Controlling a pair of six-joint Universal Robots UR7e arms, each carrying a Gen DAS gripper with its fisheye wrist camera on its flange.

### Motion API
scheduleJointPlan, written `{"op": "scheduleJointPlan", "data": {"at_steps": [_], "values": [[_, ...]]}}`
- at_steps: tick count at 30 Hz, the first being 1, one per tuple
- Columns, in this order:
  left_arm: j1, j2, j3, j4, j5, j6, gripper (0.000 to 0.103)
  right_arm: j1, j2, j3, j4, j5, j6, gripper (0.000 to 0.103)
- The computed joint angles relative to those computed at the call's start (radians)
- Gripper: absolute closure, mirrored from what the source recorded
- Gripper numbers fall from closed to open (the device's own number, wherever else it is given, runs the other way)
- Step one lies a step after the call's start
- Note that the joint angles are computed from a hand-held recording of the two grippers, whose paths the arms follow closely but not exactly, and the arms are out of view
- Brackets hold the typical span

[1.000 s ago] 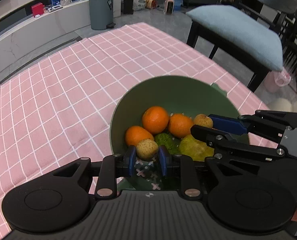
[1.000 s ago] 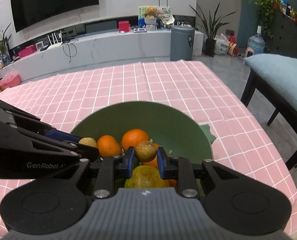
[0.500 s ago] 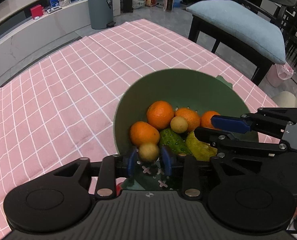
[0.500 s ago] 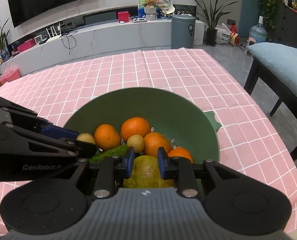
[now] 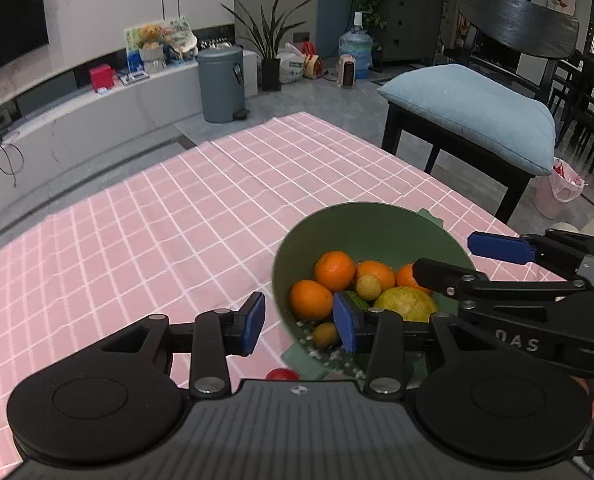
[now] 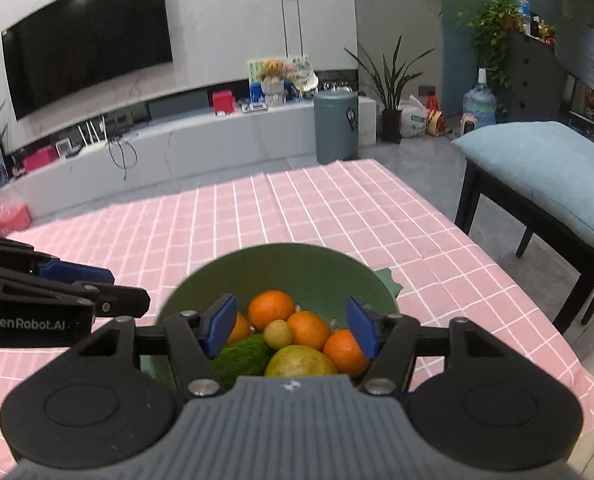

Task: Organize fruits
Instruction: 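Open both tools to release the small brown fruits into the colander, then grasp the last brown fruit with the left tool while the right tool grasps the red tomato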

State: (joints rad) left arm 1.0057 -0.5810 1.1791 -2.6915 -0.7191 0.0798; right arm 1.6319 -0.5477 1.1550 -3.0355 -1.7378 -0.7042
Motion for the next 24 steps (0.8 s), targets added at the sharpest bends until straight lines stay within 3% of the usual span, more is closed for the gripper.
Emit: {"op": "scheduleJointPlan", "data": {"at_steps": [9,14,18,24], "values": [[-0.019,-0.095,0.159,-0.097,0.029,-0.018,0.056,0.012,-0.103,0.223,-0.128,0.097,-0.014,0.045],[-0.009,-0.141,0.239,-0.095,0.024,-0.077,0.056,0.017,-0.147,0.312,-0.086,0.14,-0.084,0.045],[0.003,-0.163,0.284,-0.1,0.017,-0.116,0.056,0.023,-0.151,0.334,-0.029,0.129,-0.121,0.063],[0.029,-0.176,0.32,-0.12,-0.005,-0.144,0.056,0.028,-0.099,0.28,0.023,0.051,-0.123,0.074]]}}
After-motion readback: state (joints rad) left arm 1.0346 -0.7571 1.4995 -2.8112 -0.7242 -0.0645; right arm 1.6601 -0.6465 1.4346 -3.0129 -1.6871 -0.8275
